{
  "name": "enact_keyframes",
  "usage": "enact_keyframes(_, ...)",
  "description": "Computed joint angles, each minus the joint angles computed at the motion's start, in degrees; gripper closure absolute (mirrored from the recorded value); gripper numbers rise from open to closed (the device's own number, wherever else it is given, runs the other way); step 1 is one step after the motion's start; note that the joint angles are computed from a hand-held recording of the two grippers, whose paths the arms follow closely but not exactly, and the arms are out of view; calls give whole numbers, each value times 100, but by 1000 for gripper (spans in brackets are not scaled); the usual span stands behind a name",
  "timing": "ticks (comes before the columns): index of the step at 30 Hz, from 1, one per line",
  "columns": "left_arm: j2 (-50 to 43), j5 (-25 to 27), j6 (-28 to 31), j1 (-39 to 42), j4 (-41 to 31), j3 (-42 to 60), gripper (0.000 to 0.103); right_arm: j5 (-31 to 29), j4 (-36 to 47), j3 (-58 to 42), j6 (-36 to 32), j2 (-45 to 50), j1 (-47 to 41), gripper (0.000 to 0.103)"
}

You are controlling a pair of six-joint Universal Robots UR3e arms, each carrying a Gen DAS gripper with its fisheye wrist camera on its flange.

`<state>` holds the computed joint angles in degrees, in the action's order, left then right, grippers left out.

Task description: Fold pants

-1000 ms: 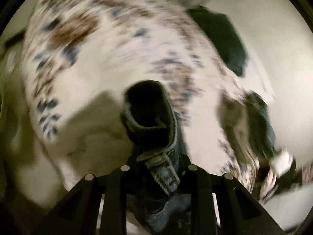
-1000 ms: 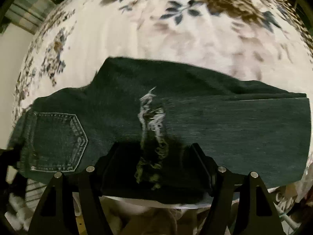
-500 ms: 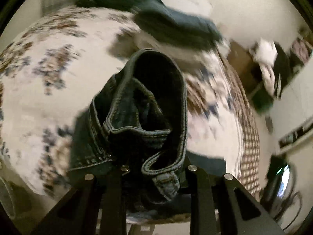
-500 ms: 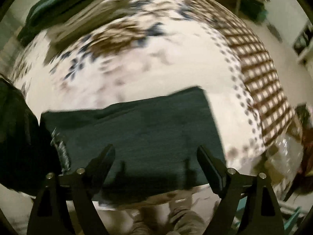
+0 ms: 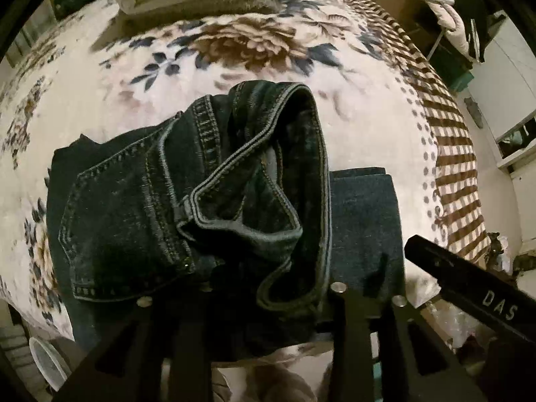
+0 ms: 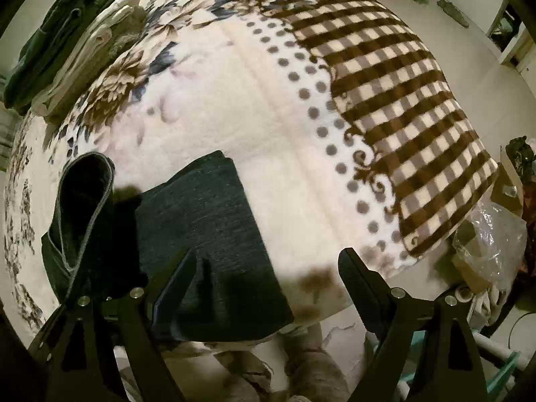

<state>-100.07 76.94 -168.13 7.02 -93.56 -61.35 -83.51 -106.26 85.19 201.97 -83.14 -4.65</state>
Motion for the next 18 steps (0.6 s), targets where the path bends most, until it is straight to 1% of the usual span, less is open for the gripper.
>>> enact_keyframes(2, -112, -87, 34, 6, -268, 279, 48, 70, 64, -19, -78, -30, -50, 14)
enact_keyframes(3, -143, -17, 19, -31, -329, 383, 43, 114, 61, 5, -92, -74, -86, 14)
enact_keyframes(4, -166, 30, -2, -47, -411, 479, 33, 167, 92, 6, -77, -125, -132, 14)
enact_keyframes(5, -163, -10, -3, -7, -514, 559, 28, 239, 112, 27, -66, -173, -192, 14)
enact_keyframes(8, -24, -208, -40, 210, -788, 695, 27, 420, 188, 52, -41, -355, -344, 14)
enact_keyframes(10, 57, -227, -89, 363, -921, 919, 26, 685, 191, 70, -77, -469, -471, 14)
enact_keyframes(12, 66, -318, -77, 655, -1227, 1287, 26, 1162, 185, 86, -173, -524, -621, 14)
enact_keyframes(13, 73, -391, -63, 866, -1409, 1476, 26, 1530, 248, 4, -272, -418, -676, 14)
enact_keyframes(15, 26, -372, -40, 1255, -1687, 1796, 26, 2117, 252, -180, -445, -120, -648, 14)
enact_keyframes(17, -56, -181, -65, 1571, -1789, 1948, 26, 2463, 297, -512, -607, 338, -483, 14)
enact_keyframes(18, -84, -50, -71, 1711, -1741, 1917, 26, 2545, 257, -675, -609, 573, -367, 14)
